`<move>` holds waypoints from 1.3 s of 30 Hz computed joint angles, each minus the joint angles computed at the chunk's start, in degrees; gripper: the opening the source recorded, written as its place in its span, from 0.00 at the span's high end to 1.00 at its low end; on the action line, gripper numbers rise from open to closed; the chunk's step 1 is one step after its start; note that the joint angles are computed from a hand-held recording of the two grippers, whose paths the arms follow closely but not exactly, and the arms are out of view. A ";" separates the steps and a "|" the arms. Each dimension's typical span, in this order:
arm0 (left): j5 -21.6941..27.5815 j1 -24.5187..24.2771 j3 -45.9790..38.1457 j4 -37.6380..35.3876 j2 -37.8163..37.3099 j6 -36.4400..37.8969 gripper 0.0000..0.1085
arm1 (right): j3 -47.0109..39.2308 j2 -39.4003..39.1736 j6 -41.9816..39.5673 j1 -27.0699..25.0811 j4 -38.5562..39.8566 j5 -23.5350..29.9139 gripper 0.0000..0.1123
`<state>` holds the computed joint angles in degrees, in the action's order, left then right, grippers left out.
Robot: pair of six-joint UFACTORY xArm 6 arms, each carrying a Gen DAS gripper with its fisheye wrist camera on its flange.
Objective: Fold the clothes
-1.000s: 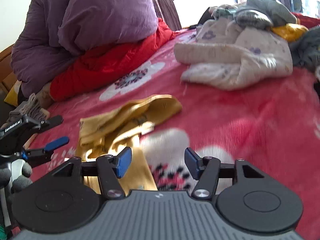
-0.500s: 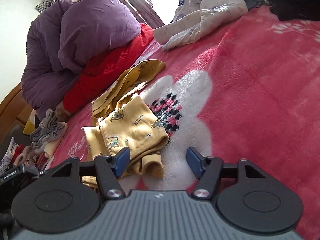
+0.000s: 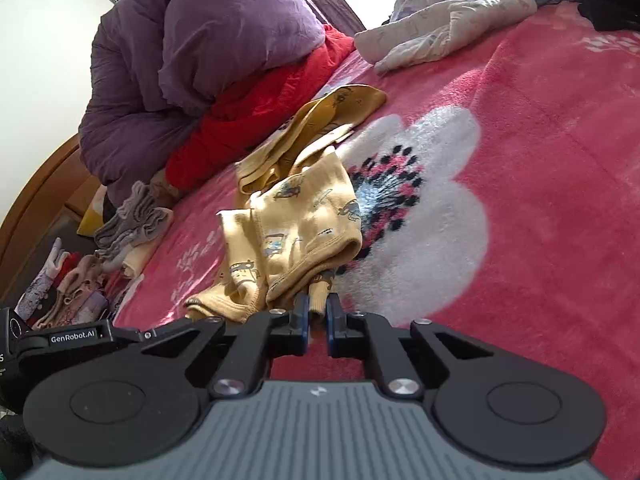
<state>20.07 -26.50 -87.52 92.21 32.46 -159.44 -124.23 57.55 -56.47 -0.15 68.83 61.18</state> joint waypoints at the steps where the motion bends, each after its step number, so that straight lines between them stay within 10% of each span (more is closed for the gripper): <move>1: 1.14 -0.44 1.43 0.79 -1.31 -1.03 0.94 | 2.54 -1.75 -1.16 -0.09 0.35 0.59 0.91; 11: 3.18 -1.34 11.01 -1.23 -8.12 -1.65 0.94 | 20.34 -13.50 -7.61 0.40 -3.37 2.16 0.91; 16: 0.05 -0.65 14.14 -6.61 -9.69 6.70 0.94 | 19.54 -13.94 -2.32 -0.65 -6.83 4.82 0.85; 19: 3.70 -1.50 15.73 -4.33 -11.90 6.42 0.86 | 19.40 -14.47 -0.35 -1.87 -5.31 5.21 0.60; 30: 4.59 -0.77 10.64 -2.40 -8.49 13.60 0.74 | 15.39 -11.07 -3.51 -1.35 -2.06 -0.95 0.59; 39: 3.63 -2.73 0.80 -14.90 -0.98 41.94 0.58 | 11.14 -5.72 2.47 -0.51 1.97 0.23 0.65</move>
